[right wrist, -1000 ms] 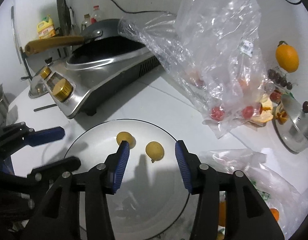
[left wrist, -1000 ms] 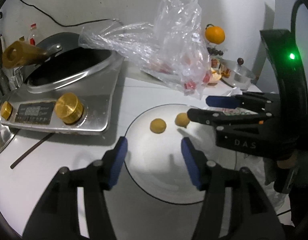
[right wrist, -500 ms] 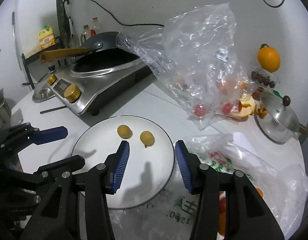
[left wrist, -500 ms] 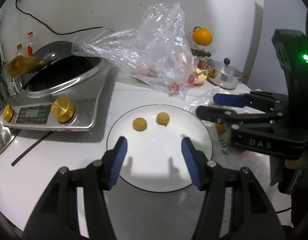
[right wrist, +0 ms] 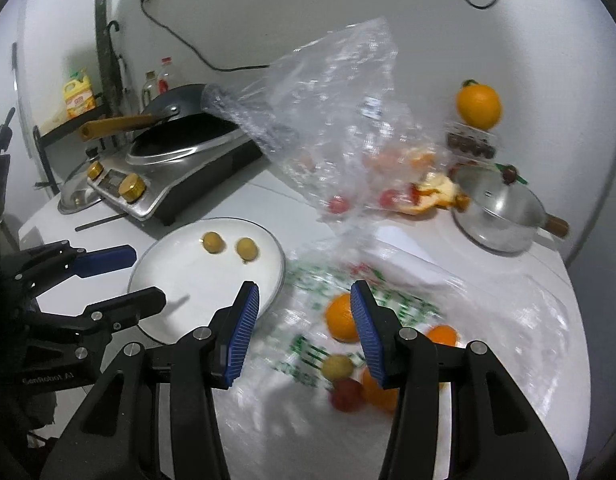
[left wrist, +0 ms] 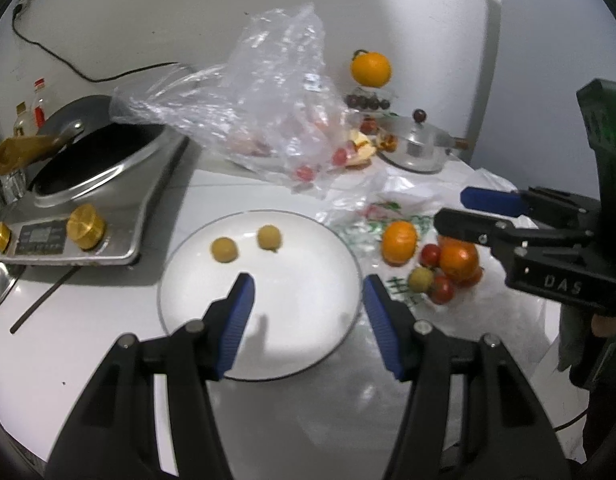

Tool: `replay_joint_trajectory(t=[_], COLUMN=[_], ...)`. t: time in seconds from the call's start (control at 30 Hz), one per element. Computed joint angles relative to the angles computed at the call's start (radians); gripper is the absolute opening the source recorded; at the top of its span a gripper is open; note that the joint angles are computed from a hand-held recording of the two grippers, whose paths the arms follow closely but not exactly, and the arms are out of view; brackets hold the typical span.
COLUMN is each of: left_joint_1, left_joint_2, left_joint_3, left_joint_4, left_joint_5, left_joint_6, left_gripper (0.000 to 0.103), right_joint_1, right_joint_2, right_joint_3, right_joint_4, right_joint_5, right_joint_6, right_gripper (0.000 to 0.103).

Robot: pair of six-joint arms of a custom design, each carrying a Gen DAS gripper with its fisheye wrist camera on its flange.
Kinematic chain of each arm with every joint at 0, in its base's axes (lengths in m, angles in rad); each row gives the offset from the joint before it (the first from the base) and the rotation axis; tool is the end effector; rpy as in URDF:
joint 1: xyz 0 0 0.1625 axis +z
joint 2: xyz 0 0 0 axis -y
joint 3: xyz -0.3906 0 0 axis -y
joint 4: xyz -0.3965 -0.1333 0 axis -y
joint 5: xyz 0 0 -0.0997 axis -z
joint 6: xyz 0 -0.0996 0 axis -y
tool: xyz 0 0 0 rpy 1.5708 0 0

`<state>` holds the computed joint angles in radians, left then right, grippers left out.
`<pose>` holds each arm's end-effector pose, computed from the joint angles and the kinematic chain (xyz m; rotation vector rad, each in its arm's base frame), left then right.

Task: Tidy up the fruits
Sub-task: 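Move both grippers back to the oranges on the plastic bag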

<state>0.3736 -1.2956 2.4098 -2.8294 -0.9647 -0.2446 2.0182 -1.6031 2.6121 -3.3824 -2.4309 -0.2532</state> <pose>-0.2950 -0.3198 0.1159 1.1805 2.4209 -0.7020 0.1882 -0.2586 0.2439 0.3480 -2.1831 1.0129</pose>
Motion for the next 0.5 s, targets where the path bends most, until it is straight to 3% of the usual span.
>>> replay_joint_trajectory(t=[0.23,0.5], left_joint_1=[-0.039,-0.067], left_joint_2=[0.051,0.085], left_joint_3=[-0.020,-0.033], left_joint_4=[0.000,0.024], left_joint_5=[-0.012,-0.010], left_joint_6=[-0.011,-0.033], left_gripper=[0.058,0.058], right_joint_1=[-0.038,-0.132], right_joint_2=[-0.143,-0.257], right_joint_3=[0.068,0.136], right_joint_4=[0.037,0.072], right_joint_5=[0.005,0.078], right_joint_6=[0.004,-0.010], right_gripper=[0.050,0.050])
